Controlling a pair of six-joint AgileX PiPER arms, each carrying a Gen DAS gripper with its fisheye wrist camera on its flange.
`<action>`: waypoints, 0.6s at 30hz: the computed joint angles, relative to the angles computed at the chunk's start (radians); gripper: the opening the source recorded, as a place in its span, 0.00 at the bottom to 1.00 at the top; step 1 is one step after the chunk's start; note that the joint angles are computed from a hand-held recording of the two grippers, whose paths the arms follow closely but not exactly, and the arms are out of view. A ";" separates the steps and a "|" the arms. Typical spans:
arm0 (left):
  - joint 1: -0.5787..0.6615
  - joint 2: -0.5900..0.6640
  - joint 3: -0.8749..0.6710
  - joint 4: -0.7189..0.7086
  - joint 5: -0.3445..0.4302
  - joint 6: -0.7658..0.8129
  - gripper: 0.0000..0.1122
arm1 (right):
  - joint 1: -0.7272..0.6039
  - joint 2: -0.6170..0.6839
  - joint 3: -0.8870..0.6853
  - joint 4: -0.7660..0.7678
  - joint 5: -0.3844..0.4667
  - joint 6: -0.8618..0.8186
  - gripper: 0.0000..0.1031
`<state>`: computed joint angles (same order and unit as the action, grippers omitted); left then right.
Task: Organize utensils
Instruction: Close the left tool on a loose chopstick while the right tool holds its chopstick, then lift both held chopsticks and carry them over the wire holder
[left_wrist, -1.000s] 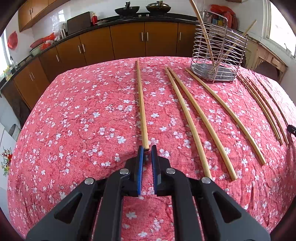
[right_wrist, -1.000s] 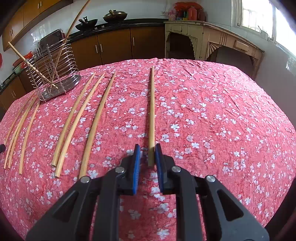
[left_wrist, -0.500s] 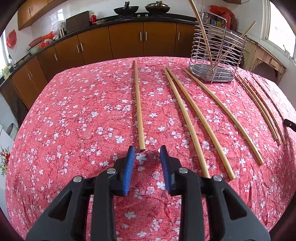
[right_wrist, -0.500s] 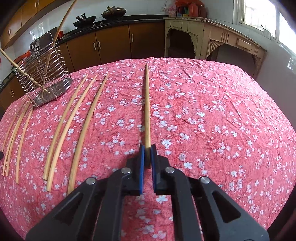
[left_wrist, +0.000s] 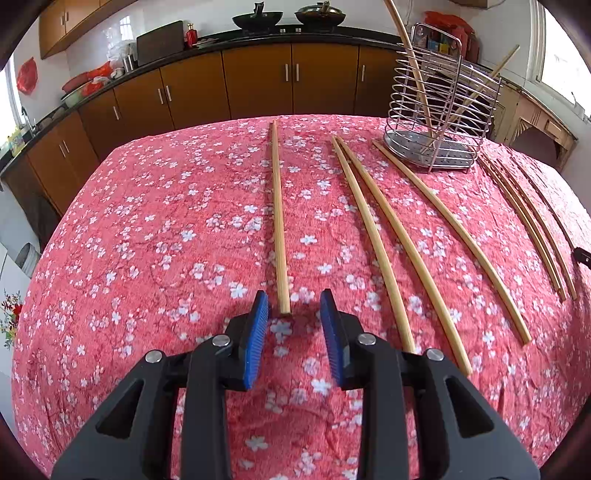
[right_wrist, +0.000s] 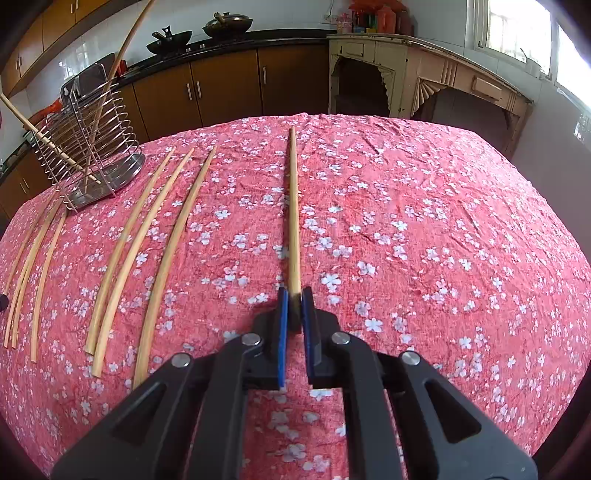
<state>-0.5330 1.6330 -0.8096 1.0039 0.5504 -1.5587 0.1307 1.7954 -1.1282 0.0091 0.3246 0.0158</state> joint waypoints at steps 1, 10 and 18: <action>0.004 0.004 -0.004 0.000 0.002 -0.002 0.20 | -0.001 0.000 0.002 0.003 -0.001 -0.004 0.09; 0.012 -0.021 0.023 0.008 0.001 -0.023 0.06 | -0.017 -0.020 0.034 0.096 -0.023 -0.080 0.08; -0.118 -0.210 0.099 0.160 0.179 -0.177 0.06 | -0.015 -0.178 0.149 0.168 -0.126 -0.172 0.08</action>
